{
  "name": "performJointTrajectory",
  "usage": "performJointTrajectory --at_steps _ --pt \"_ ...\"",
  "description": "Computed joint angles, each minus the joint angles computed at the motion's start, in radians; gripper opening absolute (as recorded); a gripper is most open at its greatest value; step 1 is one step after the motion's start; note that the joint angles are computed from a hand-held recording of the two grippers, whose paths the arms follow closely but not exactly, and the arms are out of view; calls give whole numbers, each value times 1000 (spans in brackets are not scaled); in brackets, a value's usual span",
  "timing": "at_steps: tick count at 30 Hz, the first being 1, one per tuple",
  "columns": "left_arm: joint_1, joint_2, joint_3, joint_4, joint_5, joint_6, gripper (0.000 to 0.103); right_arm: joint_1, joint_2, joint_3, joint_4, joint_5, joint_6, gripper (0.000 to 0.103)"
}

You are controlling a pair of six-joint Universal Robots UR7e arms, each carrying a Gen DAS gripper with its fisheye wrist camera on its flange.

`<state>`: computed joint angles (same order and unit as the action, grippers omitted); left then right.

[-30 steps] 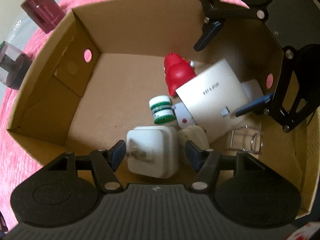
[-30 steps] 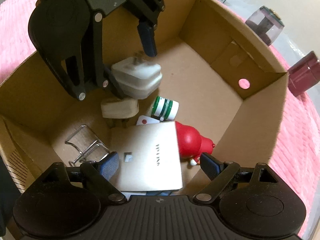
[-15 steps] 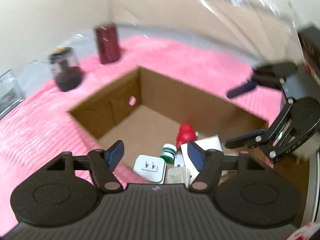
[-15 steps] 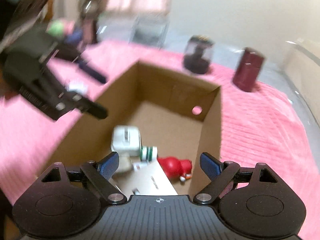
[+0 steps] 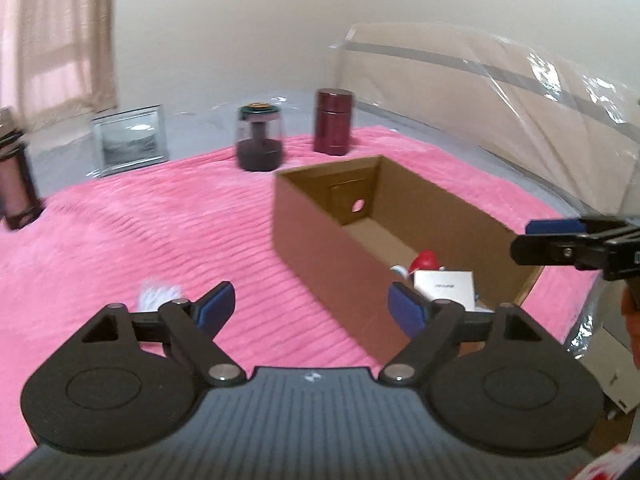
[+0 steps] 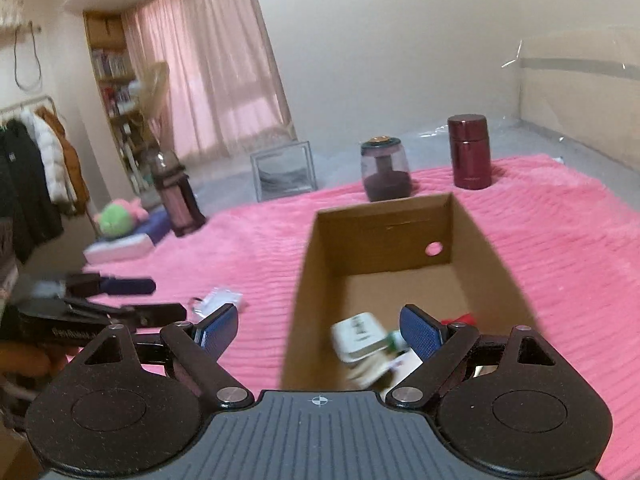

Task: Organize rigid objects
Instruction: 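Withdraw both tools from the box toward the floss pack and hair clip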

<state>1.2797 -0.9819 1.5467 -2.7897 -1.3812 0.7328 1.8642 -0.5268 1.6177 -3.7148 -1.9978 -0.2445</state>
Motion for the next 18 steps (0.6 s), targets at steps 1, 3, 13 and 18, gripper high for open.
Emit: performJointTrajectory --at_steps 1,3,13,18 --pt "9 -13 18 -24 6 -6 82 6 14 -2 -17 -1 9 85" --pt "25 -40 51 -65 16 -23 84 24 45 -13 -40 -5 16 85" --pt "103 -106 109 -176 118 -75 86 64 151 -84 8 4 33 85" --pt "132 -107 91 -184 136 -84 86 75 189 -129 40 13 22 85"
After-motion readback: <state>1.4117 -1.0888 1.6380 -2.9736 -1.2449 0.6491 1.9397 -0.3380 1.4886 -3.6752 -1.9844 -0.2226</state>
